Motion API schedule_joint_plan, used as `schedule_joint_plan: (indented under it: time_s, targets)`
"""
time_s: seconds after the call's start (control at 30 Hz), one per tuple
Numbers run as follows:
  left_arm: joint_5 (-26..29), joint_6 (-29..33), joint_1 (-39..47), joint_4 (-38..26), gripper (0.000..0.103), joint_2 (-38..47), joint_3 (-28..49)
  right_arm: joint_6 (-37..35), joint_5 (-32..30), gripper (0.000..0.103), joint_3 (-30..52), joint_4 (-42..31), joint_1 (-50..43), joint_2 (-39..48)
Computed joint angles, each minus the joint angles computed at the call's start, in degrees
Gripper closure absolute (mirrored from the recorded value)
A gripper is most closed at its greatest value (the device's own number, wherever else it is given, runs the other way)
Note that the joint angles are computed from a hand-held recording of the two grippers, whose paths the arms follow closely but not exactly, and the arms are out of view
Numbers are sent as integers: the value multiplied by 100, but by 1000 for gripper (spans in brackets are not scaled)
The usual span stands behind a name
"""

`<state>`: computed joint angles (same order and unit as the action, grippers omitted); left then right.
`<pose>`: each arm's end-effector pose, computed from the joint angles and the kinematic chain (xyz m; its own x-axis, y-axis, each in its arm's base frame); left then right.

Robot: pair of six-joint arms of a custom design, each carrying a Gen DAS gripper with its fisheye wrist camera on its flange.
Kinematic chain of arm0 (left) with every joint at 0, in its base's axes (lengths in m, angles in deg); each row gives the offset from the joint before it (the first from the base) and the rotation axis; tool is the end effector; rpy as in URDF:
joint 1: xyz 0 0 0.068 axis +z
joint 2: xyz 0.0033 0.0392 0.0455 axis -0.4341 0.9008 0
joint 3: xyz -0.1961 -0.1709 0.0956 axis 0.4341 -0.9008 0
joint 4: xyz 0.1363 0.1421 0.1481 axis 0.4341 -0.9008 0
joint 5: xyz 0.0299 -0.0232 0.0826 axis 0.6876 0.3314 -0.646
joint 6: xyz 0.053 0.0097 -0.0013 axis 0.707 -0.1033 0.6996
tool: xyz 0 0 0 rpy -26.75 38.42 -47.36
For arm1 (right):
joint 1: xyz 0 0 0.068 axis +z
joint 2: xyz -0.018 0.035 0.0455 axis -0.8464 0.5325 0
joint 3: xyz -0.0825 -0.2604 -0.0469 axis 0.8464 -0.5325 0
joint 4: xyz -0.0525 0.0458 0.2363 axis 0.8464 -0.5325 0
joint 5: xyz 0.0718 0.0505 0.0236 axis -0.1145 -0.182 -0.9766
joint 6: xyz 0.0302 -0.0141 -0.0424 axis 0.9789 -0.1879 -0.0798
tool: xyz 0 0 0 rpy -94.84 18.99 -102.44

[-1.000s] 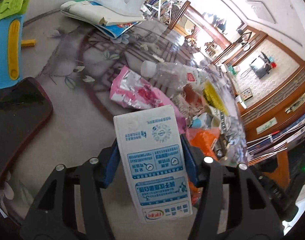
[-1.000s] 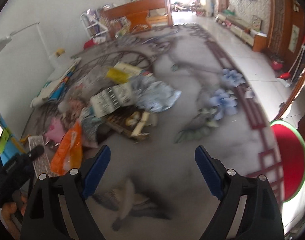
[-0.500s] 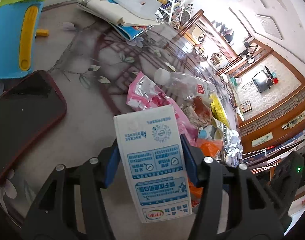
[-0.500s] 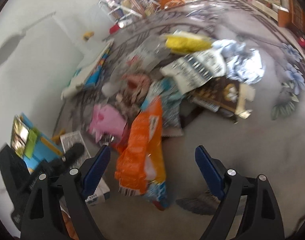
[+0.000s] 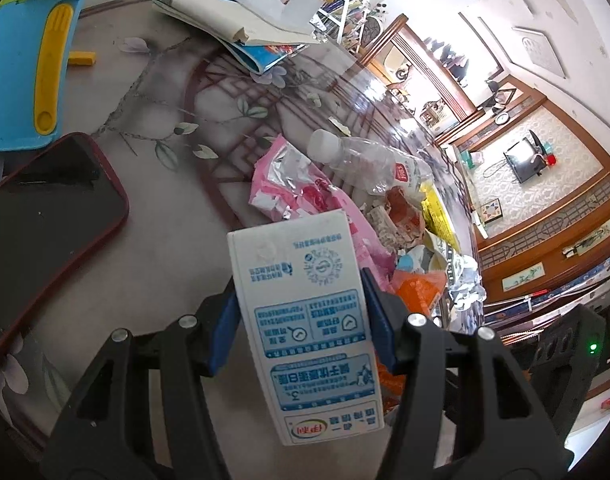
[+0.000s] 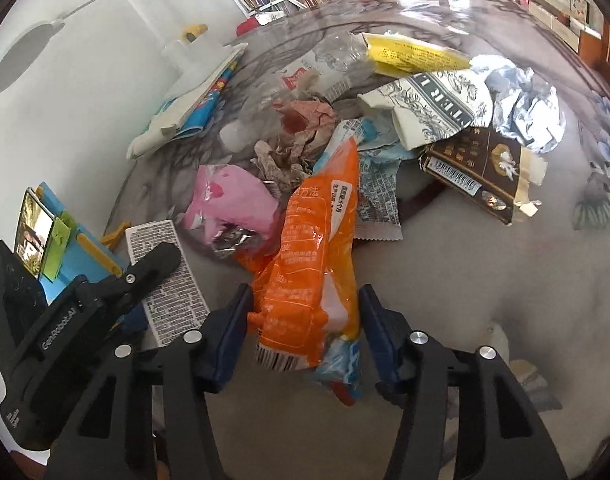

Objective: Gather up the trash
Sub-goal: 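Grasp the orange snack wrapper with the right gripper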

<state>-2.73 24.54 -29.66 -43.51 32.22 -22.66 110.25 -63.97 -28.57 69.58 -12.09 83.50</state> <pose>0.1556 -0.0234 0.1820 -0.7971 -0.4183 -0.4356 -0.1203 0.8168 -0.5643 0.1564 0.1566 0.1824 -0.8913 0.1937 -0.4100 0.0110 0.9131 0.4075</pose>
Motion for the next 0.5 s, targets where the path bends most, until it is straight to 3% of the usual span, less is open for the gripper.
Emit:
schedule_joint_plan:
  time_s: [0.23,0.5]
  targets:
    - [-30,57,-186,65,49,152,24,-162,165,57,-167,-643,-118,-815]
    - [-176,57,-359,70,49,154,6,-574,210,58,-169,-1966,-717,-2286]
